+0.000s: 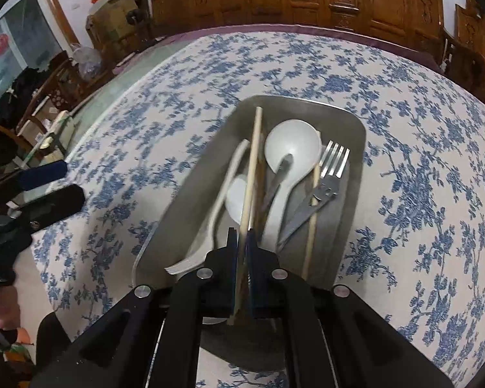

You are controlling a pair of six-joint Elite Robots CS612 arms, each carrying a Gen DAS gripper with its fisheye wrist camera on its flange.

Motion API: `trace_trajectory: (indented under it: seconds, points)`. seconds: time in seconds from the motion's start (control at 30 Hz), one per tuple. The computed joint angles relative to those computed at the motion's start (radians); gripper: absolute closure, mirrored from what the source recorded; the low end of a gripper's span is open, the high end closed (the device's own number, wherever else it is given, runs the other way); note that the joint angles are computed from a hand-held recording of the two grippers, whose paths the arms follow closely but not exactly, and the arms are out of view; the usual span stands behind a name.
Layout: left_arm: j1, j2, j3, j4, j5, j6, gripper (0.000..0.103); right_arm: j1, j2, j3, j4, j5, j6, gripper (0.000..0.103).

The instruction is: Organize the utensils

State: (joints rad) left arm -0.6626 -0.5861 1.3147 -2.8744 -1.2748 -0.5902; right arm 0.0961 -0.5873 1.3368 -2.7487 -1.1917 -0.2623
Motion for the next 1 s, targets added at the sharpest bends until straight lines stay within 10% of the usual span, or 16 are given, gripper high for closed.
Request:
trace_trajectory:
  seconds: [0.57,1.0]
  points:
    - [-0.013,-0.003,0.004,-0.018,0.016,-0.006,0.023,-0.018,-0.044,0.085,-0.162,0.039,-0.022,0.071]
    - [-0.078,-0.013,-0.001,-0.098,0.091,-0.002,0.008,-0.104,-0.154,0.309,-0.452,-0.006,0.06,0.008]
